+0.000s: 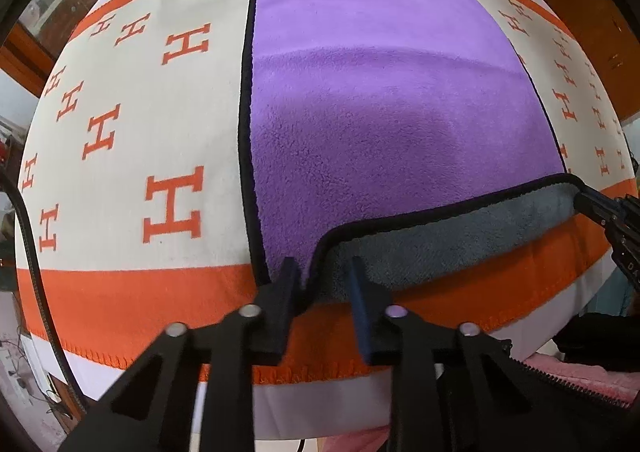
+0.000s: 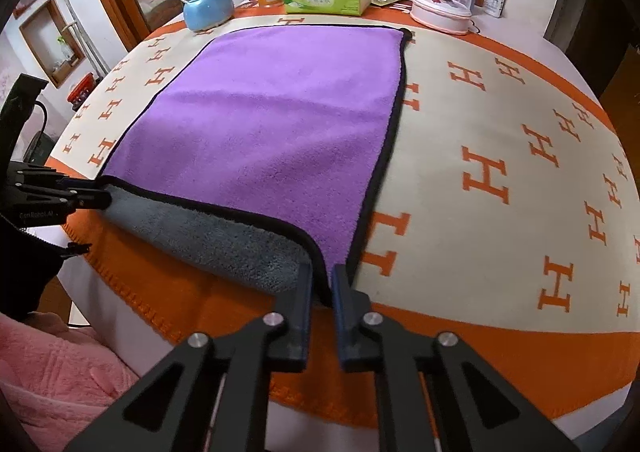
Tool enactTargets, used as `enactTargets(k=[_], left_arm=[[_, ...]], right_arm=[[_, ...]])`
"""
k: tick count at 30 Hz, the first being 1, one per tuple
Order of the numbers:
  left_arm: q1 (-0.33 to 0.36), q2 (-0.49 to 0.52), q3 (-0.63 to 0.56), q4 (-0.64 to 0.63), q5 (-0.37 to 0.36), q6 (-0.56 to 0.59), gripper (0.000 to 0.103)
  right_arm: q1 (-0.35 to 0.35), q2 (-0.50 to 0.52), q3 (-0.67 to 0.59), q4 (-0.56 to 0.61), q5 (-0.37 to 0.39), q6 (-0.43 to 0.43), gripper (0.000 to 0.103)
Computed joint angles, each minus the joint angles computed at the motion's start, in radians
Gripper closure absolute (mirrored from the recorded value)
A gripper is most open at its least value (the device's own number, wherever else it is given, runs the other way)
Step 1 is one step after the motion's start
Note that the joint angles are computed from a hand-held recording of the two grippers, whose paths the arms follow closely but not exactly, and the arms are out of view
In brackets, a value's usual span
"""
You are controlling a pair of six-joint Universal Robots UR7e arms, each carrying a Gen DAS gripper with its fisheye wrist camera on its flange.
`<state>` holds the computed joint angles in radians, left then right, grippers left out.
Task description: Fold towel
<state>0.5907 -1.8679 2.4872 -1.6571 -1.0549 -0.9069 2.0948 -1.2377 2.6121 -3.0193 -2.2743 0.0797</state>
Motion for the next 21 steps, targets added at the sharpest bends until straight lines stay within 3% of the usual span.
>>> enactTargets(k=[6, 21], left_arm=[[-0.022, -0.013, 0.008, 0.014, 0.0, -0.012, 0.094], [-0.006, 0.0, -0.079, 0.079, 0.029, -0.001, 0.098]], right_arm=[[0.012, 0.004, 0.0, -0.007, -0.008, -0.005, 0.099], [0.031, -0.04, -0.013, -0.009, -0.003, -0.017, 0.099]])
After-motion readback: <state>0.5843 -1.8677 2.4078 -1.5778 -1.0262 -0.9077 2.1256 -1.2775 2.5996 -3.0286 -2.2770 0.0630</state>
